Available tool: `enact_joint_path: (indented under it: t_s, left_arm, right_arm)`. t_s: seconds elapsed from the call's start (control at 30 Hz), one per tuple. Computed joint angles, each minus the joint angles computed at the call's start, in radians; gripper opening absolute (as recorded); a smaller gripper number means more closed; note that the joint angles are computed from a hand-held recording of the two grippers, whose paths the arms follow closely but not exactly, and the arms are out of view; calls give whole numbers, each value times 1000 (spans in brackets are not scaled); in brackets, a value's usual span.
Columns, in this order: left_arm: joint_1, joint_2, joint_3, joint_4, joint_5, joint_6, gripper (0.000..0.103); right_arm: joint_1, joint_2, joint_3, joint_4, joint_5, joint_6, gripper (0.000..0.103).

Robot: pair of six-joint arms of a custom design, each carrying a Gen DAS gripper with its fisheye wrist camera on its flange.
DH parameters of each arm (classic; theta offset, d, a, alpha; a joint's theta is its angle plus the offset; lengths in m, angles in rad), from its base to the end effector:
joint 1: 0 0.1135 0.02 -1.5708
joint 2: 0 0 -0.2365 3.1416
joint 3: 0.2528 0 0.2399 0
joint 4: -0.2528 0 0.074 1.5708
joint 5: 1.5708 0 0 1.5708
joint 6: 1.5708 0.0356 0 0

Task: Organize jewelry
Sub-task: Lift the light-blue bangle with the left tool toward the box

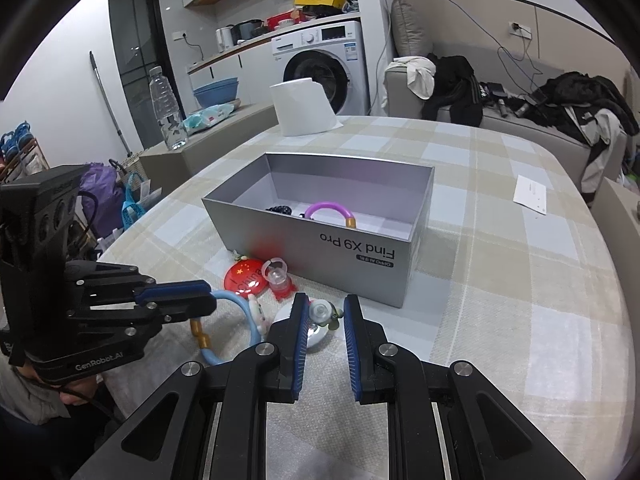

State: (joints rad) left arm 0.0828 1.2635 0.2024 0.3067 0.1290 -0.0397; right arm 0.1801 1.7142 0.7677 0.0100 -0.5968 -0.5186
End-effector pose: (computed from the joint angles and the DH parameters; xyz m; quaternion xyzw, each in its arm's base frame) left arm 0.1935 0.0115 0.0906 -0.0305 0.9158 -0.0506 0.3973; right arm 0.2911 0.0733 0.1109 -0.3970 0.8219 0.2251 0.3409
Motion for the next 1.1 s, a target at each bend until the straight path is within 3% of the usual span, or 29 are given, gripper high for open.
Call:
enact_joint_path:
  t_s: [0.57,0.77,0.87,0.93,1.0,1.1]
  left_arm:
    - [17,-33,-16,54,-31,-20,2]
    - [9,7,9,13,-29,6,3]
    - [-15,26,11,8,-55,7,19]
    - [-15,27,5,5,-42,8,49]
    - [-11,7,-12,4,-11,22,66]
    - [-25,25,-5,-7,-20,37,70]
  right_arm:
    - [-10,-36,-35,34,-56,-8,16]
    - [-9,-39,-36,31,-59,-10,16]
    - [-12,-41,-37,30,-64,-13,16]
    - [-15,-38,-34,26,-67,-15,16]
    - [-17,-38,-33,25,-69,-16,16]
    - [-20,-37,-31,22,-73,-17,16]
